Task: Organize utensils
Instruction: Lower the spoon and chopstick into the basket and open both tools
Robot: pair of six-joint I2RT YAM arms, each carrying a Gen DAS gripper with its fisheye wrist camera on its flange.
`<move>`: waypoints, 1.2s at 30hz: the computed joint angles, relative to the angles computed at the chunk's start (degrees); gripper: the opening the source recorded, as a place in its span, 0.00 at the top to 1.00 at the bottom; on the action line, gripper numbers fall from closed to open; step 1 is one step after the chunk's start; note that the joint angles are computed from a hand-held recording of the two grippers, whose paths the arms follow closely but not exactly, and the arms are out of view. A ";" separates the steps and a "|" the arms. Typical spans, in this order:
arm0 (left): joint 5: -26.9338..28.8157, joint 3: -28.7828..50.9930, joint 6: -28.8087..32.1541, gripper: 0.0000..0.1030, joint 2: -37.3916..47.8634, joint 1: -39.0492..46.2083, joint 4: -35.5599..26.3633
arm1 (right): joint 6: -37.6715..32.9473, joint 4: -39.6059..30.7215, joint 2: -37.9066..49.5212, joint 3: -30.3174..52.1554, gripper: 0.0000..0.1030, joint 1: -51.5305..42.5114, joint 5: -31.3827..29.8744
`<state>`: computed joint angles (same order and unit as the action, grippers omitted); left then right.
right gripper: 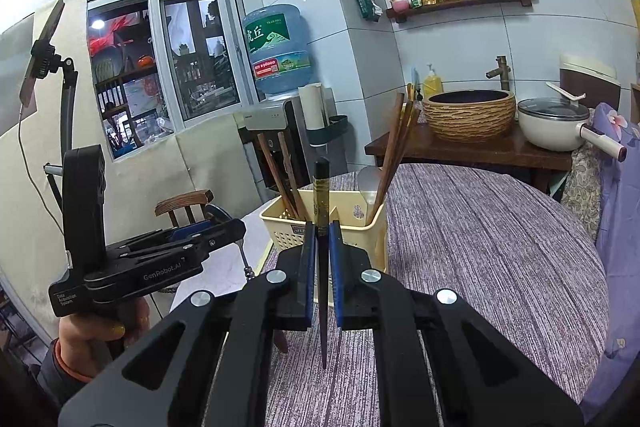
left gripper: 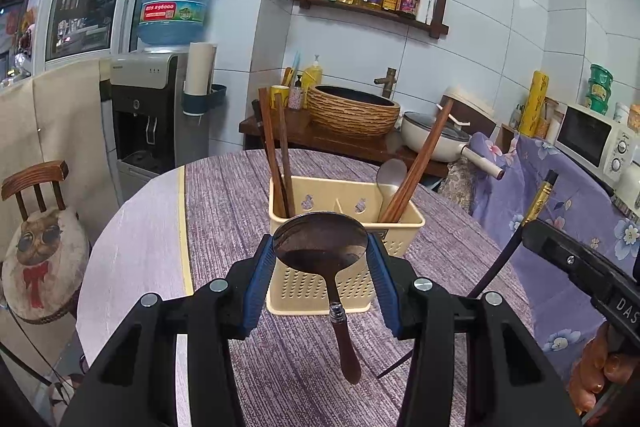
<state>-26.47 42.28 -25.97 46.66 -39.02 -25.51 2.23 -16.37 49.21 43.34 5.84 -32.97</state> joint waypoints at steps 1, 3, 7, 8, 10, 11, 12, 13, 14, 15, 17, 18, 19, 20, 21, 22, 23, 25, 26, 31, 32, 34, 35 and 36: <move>0.73 0.74 0.49 0.55 -0.22 0.37 -0.42 | 0.08 -0.56 0.31 0.89 0.92 -0.27 -0.72; 1.55 2.55 1.67 0.55 -0.62 1.11 -1.00 | 0.45 -1.77 0.93 3.12 0.92 -0.82 -2.49; 1.67 7.72 4.41 0.55 -0.44 2.38 -1.95 | 0.31 -3.60 2.87 9.69 0.92 -0.67 -3.60; 2.21 9.38 5.15 0.55 0.00 3.36 -1.81 | 0.41 -3.76 3.65 11.78 0.92 -0.38 -3.52; 1.56 12.74 6.86 0.55 1.60 4.66 -1.08 | 0.49 -4.02 5.32 15.66 0.92 0.73 -2.54; 0.89 14.08 7.54 0.55 2.45 4.88 -0.57 | 0.46 -4.04 6.30 17.80 0.92 1.37 -1.76; 0.82 15.82 8.34 0.55 3.55 5.69 -0.08 | 0.30 -4.05 7.53 20.48 0.92 2.26 -0.41; 1.46 17.48 8.81 0.55 4.76 6.83 0.32 | 0.06 -4.14 8.87 22.90 0.92 3.14 0.90; 2.56 19.16 9.12 0.55 6.20 8.29 0.88 | -0.05 -4.15 10.13 24.79 0.92 3.84 2.03; 3.20 20.54 9.51 0.55 7.72 9.58 1.61 | 0.16 -3.65 11.99 27.16 0.92 4.61 3.65; 3.38 22.55 9.99 0.55 10.67 11.36 2.64 | 1.16 -2.31 15.50 30.46 0.92 5.47 5.60; 3.15 23.33 10.24 0.55 12.66 12.12 3.65 | 1.50 -1.49 16.69 31.21 0.92 5.85 6.63; 3.17 23.35 10.47 0.55 13.63 12.77 4.41 | 1.79 -0.14 18.12 31.63 0.92 6.41 8.09; 2.79 23.12 10.79 0.55 14.82 13.08 5.37 | 1.87 0.82 19.16 31.69 0.92 6.80 8.99; 2.32 22.66 11.13 0.55 16.31 13.16 6.38 | 1.92 2.54 20.30 31.14 0.92 7.37 10.51; 2.36 21.94 11.06 0.55 17.21 13.35 6.99 | 2.05 4.32 21.28 30.17 0.92 7.66 11.37; 2.54 20.94 11.02 0.55 17.83 13.55 7.69 | 2.27 5.96 21.98 28.92 0.92 7.84 12.07; 2.57 18.49 10.80 0.55 18.88 13.77 9.37 | 2.00 8.72 23.56 26.37 0.92 8.28 13.42; 2.88 17.42 10.59 0.55 18.93 14.02 9.74 | 1.97 9.20 24.55 25.67 0.92 8.36 13.57; 4.01 13.21 9.71 0.55 19.88 14.10 11.37 | 2.60 11.16 26.84 22.21 0.92 8.40 14.02; 3.86 12.46 9.64 0.55 19.91 13.85 11.58 | 2.93 11.33 27.31 21.69 0.92 8.17 13.70; 4.80 11.57 9.14 0.55 20.28 13.96 11.71 | 2.78 12.04 27.46 20.40 0.92 8.35 14.04; 5.28 11.15 8.84 0.55 20.45 14.13 11.76 | 2.61 12.22 27.41 19.89 0.92 8.60 14.42; 5.57 10.59 8.52 0.55 20.59 14.16 11.73 | 2.46 12.52 27.58 19.24 0.92 8.72 14.62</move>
<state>-20.91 52.88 -17.46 67.24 -24.86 -13.78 4.70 -3.85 76.78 62.58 14.56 -18.35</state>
